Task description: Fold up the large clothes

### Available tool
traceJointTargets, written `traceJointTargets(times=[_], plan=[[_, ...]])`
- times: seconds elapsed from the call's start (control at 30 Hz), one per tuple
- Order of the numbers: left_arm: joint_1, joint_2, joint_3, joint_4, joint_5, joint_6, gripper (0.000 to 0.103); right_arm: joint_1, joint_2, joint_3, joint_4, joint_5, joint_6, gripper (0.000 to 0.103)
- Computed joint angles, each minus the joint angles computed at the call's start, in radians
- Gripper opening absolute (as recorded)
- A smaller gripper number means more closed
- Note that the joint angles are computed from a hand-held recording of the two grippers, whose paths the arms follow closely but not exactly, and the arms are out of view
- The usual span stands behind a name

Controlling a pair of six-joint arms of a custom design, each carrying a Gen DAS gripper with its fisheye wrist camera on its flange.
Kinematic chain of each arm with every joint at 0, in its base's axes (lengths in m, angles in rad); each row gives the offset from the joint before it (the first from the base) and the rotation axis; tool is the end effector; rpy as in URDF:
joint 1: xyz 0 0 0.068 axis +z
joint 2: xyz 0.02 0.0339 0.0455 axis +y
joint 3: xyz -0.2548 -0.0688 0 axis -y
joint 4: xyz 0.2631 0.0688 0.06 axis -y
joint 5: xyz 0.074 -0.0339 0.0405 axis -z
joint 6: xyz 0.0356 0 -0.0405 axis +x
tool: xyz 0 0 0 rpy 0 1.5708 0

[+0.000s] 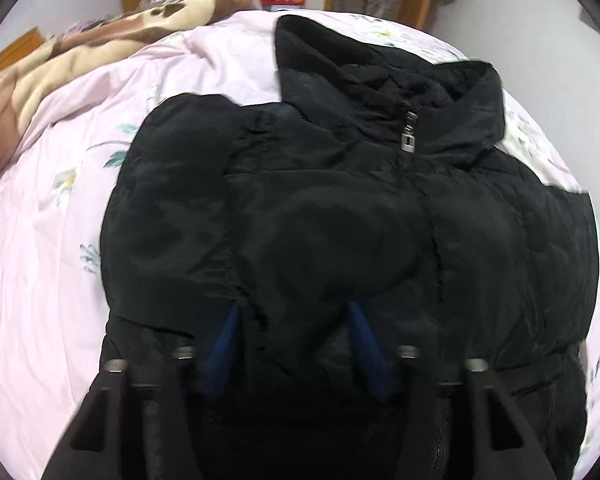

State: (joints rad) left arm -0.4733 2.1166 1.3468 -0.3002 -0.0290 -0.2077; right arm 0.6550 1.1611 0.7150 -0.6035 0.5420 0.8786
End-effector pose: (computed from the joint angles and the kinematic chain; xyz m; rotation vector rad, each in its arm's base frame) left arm 0.3881 -0.1976 0.0951 0.3416 2.6316 -0.1904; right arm 0.1966 0.1278 0.1972 0.4448 2.3671 -0.0362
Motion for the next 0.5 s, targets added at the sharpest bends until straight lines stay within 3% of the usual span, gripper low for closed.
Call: traceJointTargets(times=[0.1, 0.13, 0.37, 0.5], plan=[[-0.027, -0.030, -0.026, 0.023, -0.048, 0.025, 0.014, -0.007, 0.001, -0.023, 0.019, -0.010, 0.004, 0.070], [-0.025, -0.043, -0.039, 0.035, -0.047, 0.027, 0.011, -0.007, 0.005, -0.024, 0.020, -0.010, 0.006, 0.070], [-0.021, -0.184, -0.138, 0.127, -0.050, 0.032, 0.007, 0.007, 0.048, 0.002, 0.008, 0.029, 0.006, 0.070], [-0.007, -0.219, -0.115, 0.127, -0.036, 0.055, 0.007, 0.003, 0.057, 0.029, -0.017, 0.057, 0.001, 0.070]])
